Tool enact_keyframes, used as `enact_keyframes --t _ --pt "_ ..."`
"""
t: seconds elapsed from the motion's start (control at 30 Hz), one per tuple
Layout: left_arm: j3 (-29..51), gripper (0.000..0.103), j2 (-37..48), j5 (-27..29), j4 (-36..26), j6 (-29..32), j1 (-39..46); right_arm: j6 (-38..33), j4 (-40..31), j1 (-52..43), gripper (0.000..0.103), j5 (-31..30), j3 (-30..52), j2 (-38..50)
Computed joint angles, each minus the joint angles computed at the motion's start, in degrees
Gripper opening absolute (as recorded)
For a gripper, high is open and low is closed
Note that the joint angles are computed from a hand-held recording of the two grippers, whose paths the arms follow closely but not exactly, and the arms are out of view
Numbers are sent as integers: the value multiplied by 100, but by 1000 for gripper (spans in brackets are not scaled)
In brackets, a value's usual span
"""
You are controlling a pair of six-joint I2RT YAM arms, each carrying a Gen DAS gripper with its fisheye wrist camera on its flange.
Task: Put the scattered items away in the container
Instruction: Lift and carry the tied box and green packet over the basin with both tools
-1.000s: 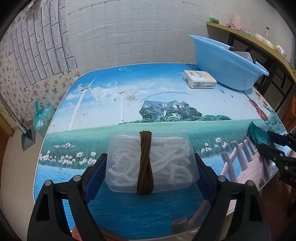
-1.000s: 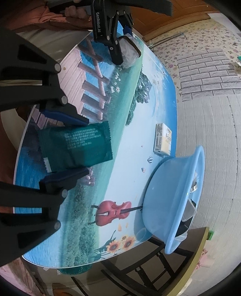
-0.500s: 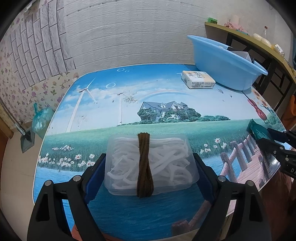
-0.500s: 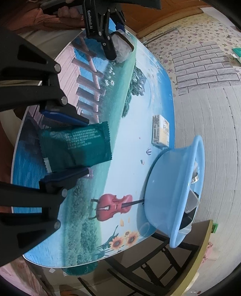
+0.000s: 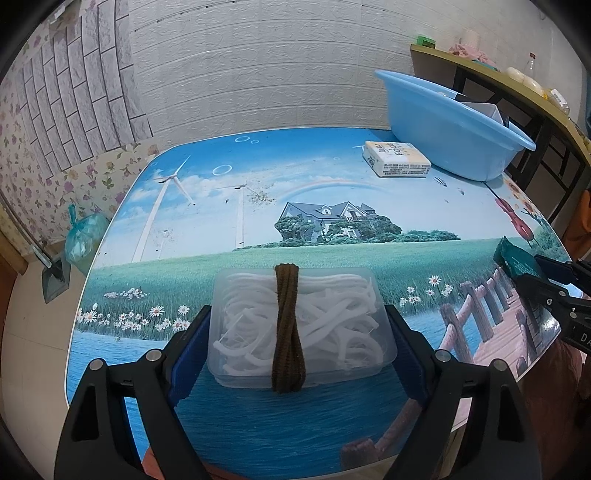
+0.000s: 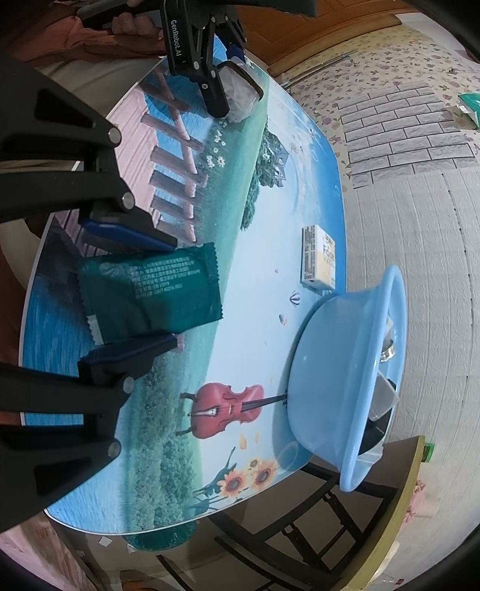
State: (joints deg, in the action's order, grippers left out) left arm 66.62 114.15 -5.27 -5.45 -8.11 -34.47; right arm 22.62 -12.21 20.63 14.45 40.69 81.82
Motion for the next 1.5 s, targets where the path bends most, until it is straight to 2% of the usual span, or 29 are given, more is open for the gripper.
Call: enact_keyframes --t 0.63,0.93,1.23,1.5 --pt "-175 84 -254 84 134 8 16 75 143 33 44 31 -47 -212" --pt "85 84 -570 115 -33 -91 -47 -2 160 52 44 33 75 -601" --pt "690 84 -565 99 -251 -40 -240 -144 264 -173 44 -130 189 -897" --pt "1859 82 9 151 -587 16 -412 -396 439 -724 44 -412 480 -800"
